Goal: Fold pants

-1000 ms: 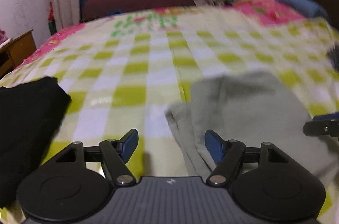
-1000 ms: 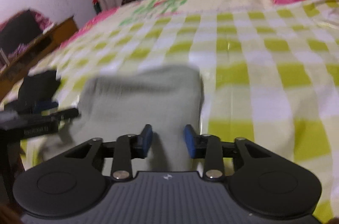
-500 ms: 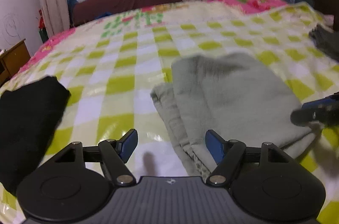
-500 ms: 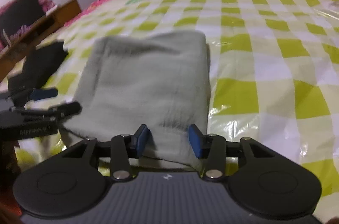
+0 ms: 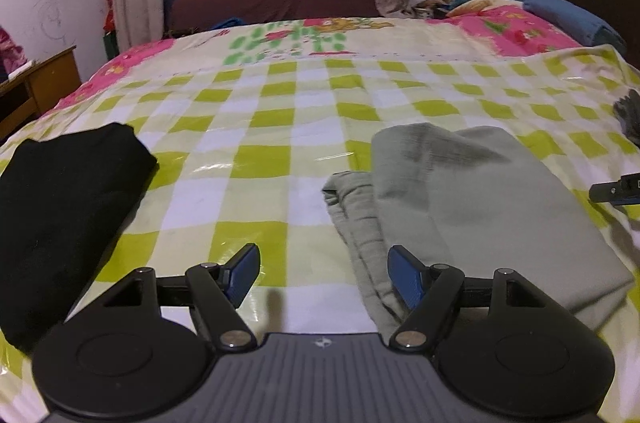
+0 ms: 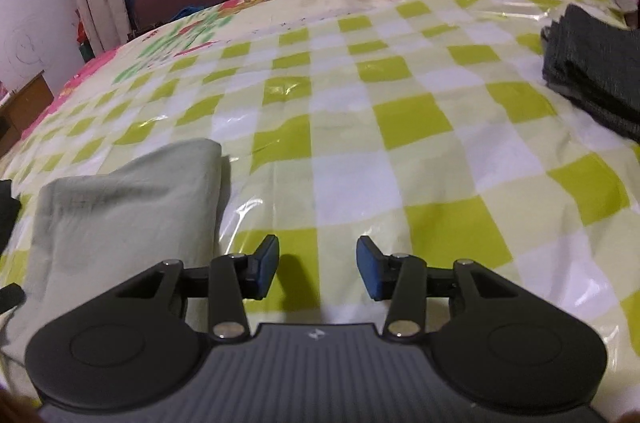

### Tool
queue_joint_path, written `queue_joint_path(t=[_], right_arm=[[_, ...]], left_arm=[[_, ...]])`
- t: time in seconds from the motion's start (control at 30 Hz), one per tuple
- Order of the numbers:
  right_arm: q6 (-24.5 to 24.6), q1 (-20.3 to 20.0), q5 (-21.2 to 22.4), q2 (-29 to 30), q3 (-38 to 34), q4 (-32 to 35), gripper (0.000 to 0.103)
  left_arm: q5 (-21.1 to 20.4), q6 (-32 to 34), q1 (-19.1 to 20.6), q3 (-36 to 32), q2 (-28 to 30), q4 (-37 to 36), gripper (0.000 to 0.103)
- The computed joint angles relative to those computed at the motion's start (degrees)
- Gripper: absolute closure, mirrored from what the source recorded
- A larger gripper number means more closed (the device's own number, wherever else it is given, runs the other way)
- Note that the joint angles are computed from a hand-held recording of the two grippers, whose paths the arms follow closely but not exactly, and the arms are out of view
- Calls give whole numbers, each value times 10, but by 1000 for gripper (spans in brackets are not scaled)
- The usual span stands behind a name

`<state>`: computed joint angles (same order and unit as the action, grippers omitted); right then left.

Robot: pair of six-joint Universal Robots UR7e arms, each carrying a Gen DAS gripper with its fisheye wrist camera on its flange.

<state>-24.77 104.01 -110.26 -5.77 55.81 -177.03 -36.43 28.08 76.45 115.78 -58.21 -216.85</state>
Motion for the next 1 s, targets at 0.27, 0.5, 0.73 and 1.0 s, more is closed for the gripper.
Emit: queue_joint_path(t=[0.27, 0.5, 0.73, 1.0], right_arm=[[-12, -3, -11, 31, -50, -6, 59], [-27, -5, -19, 50, -73, -31, 59], [-21, 5, 1, 13, -2, -60, 59], [-27, 32, 92, -65, 153, -56, 59]], left_arm=[[8, -26, 12, -11, 1, 31, 19], [9, -22, 15, -17, 5, 36, 18], [17, -8, 9, -17, 7, 25, 18], [40, 49, -30, 6, 7, -35, 6]])
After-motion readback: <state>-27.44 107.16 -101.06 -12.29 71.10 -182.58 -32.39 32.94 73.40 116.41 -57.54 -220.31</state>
